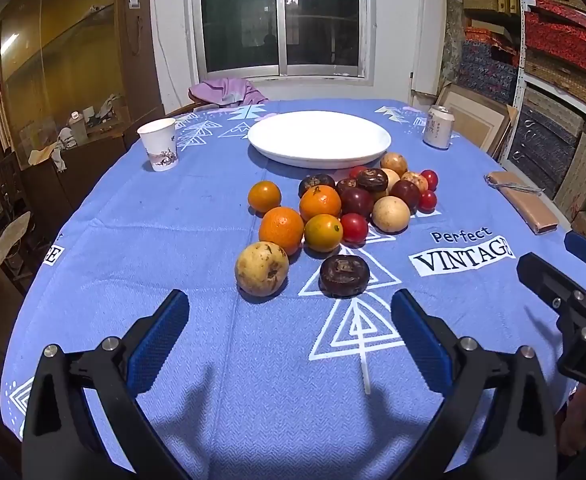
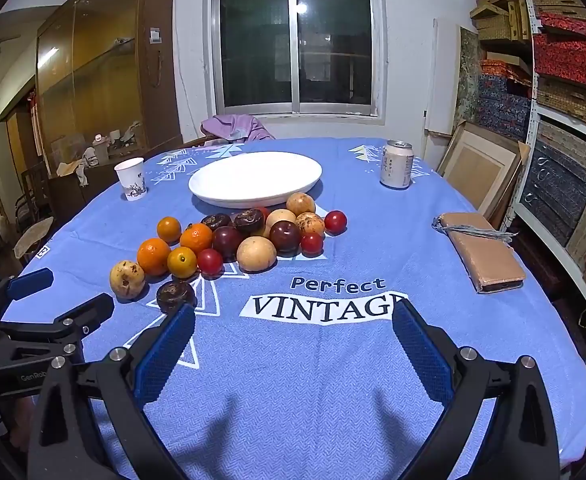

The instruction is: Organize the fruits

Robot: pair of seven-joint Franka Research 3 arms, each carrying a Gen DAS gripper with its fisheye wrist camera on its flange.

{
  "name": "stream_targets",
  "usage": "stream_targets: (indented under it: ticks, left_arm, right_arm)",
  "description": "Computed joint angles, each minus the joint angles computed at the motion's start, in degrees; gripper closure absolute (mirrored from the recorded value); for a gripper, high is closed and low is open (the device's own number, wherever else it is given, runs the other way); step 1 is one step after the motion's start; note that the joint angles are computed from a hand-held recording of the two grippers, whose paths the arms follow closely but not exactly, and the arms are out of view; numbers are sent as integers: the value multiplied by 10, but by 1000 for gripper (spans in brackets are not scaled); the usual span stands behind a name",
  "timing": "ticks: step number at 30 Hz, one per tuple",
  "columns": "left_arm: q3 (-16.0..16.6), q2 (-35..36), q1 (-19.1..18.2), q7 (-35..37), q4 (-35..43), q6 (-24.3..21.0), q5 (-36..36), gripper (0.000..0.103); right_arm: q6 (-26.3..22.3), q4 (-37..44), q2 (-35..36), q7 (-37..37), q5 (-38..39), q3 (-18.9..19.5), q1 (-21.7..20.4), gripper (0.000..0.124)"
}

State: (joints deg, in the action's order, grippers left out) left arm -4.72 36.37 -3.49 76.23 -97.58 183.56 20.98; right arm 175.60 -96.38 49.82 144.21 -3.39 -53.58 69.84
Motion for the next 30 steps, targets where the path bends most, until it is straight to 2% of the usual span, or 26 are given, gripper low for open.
stream_targets:
  ticks: [30]
  left_arm:
    - [-15, 11, 11, 10, 16, -33, -12, 4]
  right_arm:
    - [-6, 6, 0, 10, -19, 6, -5, 24]
